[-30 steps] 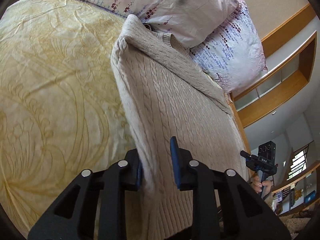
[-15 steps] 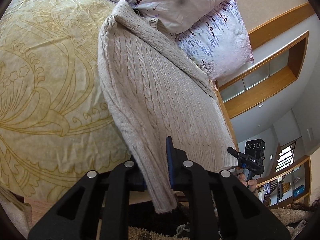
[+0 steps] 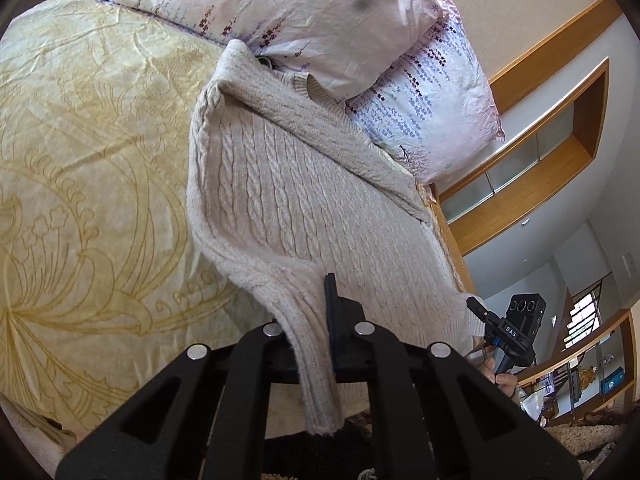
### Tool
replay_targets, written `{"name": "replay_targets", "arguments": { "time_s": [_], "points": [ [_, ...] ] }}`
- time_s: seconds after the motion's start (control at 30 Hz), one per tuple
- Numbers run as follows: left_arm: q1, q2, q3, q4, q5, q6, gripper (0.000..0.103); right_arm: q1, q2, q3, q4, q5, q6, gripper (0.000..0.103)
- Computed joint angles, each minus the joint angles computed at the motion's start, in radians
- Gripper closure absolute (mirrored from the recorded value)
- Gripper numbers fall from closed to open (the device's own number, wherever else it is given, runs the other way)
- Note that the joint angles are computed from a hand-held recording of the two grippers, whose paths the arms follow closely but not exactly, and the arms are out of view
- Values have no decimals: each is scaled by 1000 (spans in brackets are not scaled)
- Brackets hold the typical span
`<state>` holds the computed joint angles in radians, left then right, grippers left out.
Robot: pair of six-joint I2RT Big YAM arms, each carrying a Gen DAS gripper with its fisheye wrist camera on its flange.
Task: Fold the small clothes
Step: 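Grasp the ribbed hem with the left tool while the right tool grasps it too, then lift the hem and fold it toward the collar with both tools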
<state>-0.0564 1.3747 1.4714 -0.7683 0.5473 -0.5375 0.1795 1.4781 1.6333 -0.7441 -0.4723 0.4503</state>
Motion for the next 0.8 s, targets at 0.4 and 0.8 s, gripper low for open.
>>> {"name": "replay_targets", "arguments": {
  "time_s": [0.4, 0.8],
  "points": [
    [25, 137, 242, 45, -95, -38, 98, 12, 105, 187, 108, 149, -18, 96],
    [15, 568, 848, -165, -223, -43, 98, -11, 595, 927, -275, 265, 45, 96]
  ]
}}
